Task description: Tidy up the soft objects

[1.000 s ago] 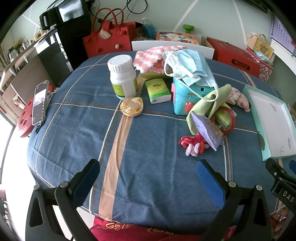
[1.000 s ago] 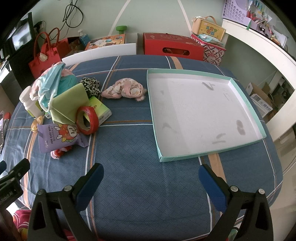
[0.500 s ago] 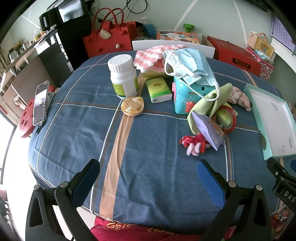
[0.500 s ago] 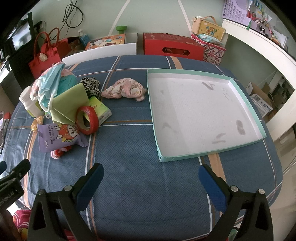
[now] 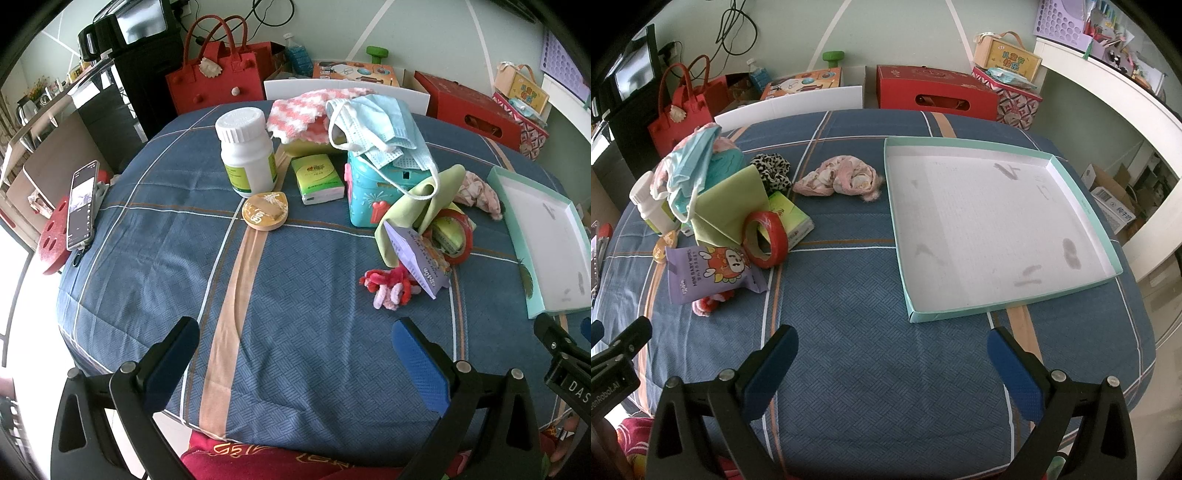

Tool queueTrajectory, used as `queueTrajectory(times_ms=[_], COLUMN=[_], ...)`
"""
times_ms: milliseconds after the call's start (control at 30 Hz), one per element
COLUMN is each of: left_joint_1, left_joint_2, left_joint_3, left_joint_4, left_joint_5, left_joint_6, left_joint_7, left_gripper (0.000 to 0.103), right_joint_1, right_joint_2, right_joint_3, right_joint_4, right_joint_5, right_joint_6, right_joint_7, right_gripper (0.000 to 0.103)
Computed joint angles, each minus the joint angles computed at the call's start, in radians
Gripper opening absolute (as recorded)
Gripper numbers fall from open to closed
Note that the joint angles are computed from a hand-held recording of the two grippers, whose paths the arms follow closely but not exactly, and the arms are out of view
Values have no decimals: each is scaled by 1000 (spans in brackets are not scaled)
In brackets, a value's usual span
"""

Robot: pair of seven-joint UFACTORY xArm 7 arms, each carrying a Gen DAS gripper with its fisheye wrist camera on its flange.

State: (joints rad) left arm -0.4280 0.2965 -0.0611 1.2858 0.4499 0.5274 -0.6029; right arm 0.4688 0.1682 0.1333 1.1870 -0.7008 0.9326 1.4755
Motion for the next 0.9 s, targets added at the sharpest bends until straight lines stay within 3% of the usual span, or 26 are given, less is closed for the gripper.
queueTrajectory(times_ms=[700,900], left_joint_1=[17,69], left_joint_2=[-18,-12], left_joint_3=[-4,-41], left_joint_4=[-31,-11], left_joint_5=[-19,-160], left_joint_6=[-31,-36], left_joint_7=[14,134], left_gripper=[103,103], right_joint_1=[3,-2], right_joint_2=[-4,-10], right_joint_3=[-1,0], right_joint_4=[-7,-10], right_joint_5=[-8,-4], right_joint_6=[0,-18], right_joint_7=[12,2], right_gripper=[103,103])
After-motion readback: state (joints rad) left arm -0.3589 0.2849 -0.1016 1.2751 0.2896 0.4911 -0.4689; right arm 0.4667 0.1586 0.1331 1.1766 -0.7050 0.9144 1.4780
